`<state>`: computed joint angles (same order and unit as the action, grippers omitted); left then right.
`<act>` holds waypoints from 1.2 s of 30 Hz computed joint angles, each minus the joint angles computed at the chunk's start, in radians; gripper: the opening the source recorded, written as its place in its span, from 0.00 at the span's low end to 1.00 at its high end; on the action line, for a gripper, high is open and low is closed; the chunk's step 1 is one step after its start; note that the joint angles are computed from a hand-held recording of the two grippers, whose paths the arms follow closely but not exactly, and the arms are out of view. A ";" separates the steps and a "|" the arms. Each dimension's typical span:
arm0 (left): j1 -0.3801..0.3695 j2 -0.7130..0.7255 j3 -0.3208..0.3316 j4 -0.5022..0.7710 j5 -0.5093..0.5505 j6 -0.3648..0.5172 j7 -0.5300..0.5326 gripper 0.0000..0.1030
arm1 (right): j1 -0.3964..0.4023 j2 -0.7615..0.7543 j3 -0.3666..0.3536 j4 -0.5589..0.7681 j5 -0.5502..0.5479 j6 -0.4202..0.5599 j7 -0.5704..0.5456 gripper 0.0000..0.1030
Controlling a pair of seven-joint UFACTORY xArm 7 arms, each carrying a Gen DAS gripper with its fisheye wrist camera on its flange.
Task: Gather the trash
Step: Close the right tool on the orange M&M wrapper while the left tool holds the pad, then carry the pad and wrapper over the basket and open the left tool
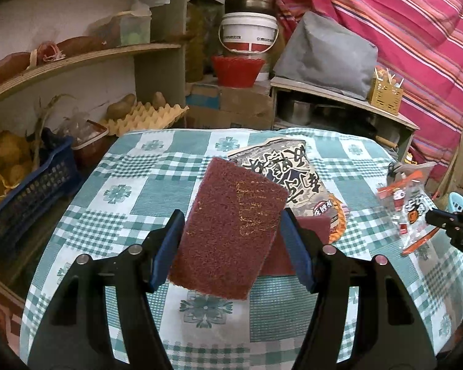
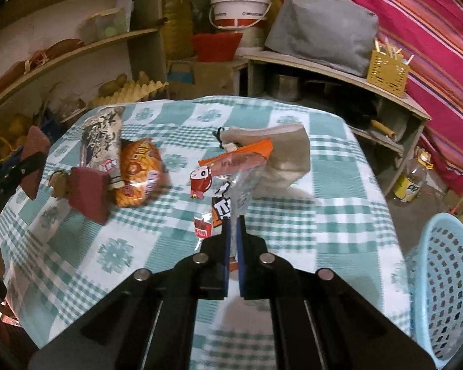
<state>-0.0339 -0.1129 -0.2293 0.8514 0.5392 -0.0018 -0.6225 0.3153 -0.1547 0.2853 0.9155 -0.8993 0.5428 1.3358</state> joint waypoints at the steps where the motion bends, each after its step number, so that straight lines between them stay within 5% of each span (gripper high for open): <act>1: 0.003 0.001 -0.006 0.004 0.007 0.004 -0.008 0.61 | -0.002 -0.011 -0.003 -0.010 -0.001 -0.003 0.003 0.04; 20: -0.042 -0.004 -0.063 0.068 0.158 0.038 -0.179 0.61 | -0.160 -0.219 0.073 -0.178 0.091 -0.136 -0.021 0.04; 36: -0.202 0.071 -0.054 0.194 0.327 0.091 -0.371 0.61 | -0.257 -0.527 0.055 -0.397 0.314 -0.150 -0.180 0.04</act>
<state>-0.2355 -0.0419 -0.2837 1.0456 0.8665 0.0889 -0.9932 0.0583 -0.6814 0.3408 0.5187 -0.5855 0.3926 1.1561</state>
